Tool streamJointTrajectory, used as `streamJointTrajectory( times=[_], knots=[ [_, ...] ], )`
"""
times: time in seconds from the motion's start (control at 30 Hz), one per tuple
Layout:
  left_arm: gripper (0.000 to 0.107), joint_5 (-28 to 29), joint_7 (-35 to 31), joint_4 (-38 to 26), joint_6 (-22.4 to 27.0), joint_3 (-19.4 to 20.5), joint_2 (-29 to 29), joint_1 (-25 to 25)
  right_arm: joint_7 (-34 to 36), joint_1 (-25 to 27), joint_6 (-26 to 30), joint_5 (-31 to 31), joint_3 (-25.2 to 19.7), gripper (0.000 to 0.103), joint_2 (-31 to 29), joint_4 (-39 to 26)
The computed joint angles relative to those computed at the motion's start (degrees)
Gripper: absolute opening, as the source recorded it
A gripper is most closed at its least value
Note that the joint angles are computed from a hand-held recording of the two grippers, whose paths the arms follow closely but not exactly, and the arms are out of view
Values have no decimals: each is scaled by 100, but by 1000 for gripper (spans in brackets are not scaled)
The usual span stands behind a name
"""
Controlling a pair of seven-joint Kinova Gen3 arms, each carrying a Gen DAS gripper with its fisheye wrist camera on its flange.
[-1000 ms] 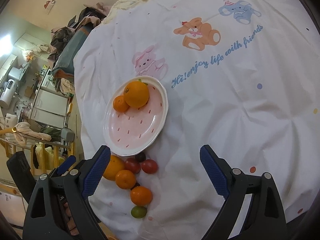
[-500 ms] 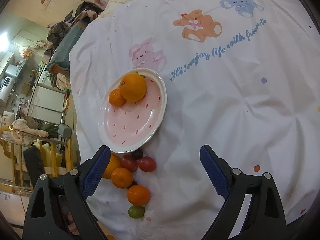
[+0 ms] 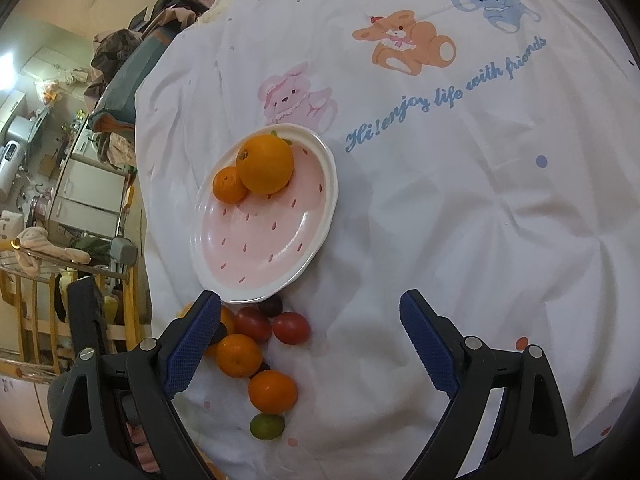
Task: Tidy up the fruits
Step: 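Grasp the large orange from the cluster with the left tool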
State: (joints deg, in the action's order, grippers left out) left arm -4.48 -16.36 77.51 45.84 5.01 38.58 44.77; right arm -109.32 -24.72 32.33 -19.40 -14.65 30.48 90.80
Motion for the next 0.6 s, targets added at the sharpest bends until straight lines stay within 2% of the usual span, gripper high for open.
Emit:
streamJointTrajectory(
  times=[0.1, 0.23, 0.37, 0.47, 0.53, 0.6],
  knots=[
    [51, -239, 187, -7, 152, -164, -130, 193, -7, -33, 51, 33, 16, 93, 26, -18],
    [51, -1086, 782, -43, 596, -568, -408, 749, 4, -11, 117, -1, -6, 93, 65, -13],
    [51, -1319, 1025, 243, 383, -402, -631, 606, 228, 94, 268, -143, -170, 93, 200, -115],
    [51, -1333, 1083, 237, 418, -293, -615, 515, 526, 86, 515, -193, -293, 84, 354, -319],
    [51, -1306, 1090, 258, 362, -242, -623, 449, 868, 54, 827, -246, -381, 79, 488, -542],
    [51, -1321, 1149, 200, 415, -241, -606, 466, 995, -160, 1293, 5, -352, 69, 653, -930]
  ],
)
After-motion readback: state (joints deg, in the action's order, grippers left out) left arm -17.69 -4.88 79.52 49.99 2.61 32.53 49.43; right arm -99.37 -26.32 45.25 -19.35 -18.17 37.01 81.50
